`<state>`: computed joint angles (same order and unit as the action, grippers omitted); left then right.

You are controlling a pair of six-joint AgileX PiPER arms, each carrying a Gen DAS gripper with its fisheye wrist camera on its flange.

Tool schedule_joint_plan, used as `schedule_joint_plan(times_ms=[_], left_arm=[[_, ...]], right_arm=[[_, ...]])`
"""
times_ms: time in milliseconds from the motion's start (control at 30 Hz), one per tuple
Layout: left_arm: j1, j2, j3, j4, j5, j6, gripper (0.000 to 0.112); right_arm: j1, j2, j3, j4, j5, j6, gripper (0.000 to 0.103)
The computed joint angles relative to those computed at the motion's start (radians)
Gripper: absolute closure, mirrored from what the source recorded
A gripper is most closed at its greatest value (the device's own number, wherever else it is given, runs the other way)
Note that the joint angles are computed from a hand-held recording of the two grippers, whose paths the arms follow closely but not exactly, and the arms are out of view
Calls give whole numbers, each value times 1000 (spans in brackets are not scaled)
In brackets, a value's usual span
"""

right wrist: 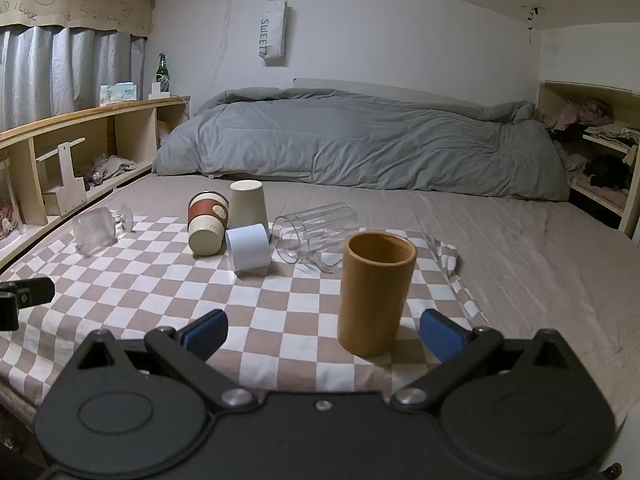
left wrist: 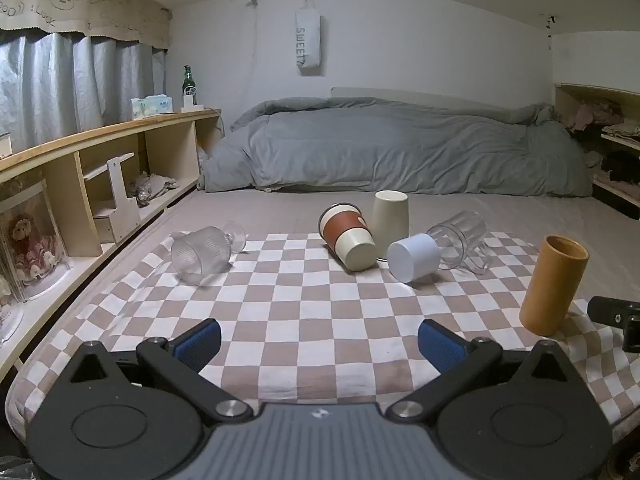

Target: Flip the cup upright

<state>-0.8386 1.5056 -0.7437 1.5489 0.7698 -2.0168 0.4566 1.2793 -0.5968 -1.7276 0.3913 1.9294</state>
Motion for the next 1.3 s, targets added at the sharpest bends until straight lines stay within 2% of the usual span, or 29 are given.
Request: schedule_joint_plan(times_ms=[1300], left_arm=[[0,1,-2,-4,1,5,9]], right_arm=[[1,-3,1,4,3,-7,0]])
